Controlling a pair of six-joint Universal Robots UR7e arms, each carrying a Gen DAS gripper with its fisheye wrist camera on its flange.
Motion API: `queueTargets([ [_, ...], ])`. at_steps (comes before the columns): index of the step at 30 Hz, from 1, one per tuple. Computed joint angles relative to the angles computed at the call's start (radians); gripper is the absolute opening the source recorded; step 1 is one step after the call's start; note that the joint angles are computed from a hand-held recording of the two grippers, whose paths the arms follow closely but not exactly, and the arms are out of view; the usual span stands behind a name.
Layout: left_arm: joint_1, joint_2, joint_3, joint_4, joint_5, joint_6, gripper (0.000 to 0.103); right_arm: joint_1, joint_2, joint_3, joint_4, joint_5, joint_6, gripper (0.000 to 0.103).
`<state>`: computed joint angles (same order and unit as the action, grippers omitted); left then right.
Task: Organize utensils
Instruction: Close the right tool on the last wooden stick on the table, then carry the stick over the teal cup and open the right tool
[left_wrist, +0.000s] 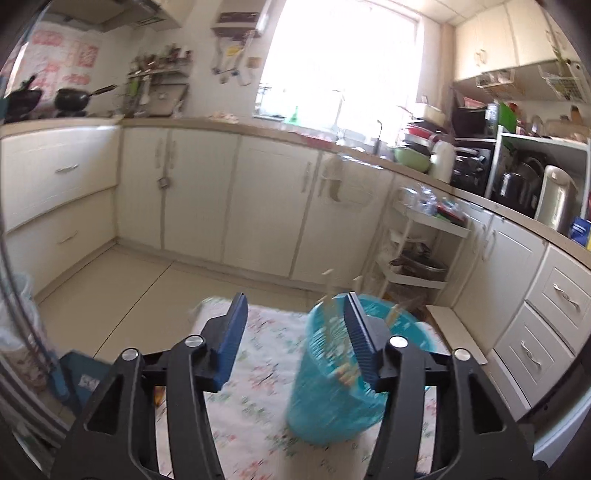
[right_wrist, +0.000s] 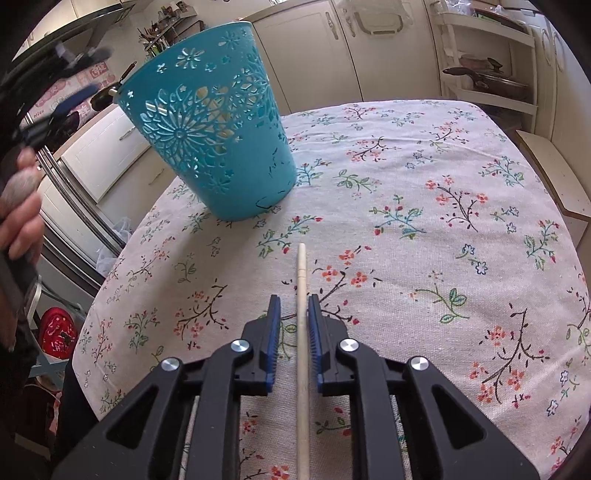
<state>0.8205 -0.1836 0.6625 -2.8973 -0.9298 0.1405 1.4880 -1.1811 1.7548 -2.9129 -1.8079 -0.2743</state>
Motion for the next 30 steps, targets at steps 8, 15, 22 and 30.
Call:
queueTargets([
  [8, 0.061, -0.127, 0.282, 0.188, 0.069, -0.295, 0.061, 0.098, 0.082, -0.021, -0.103, -0.295, -0.145, 0.010],
  [15, 0.076, -0.127, 0.326, 0.242, 0.048, -0.314, 0.072, 0.028, -0.034, 0.006, 0.053, -0.016, 0.030, 0.006],
  [22, 0.076, -0.125, 0.317, 0.258, 0.044, -0.334, 0.073, 0.004, -0.136, 0.004, -0.003, 0.324, 0.097, 0.006],
  [30, 0.076, -0.107, 0.279, 0.293, 0.046, -0.333, 0.076, 0.092, 0.008, -0.263, -0.093, 0.397, 0.129, 0.006],
])
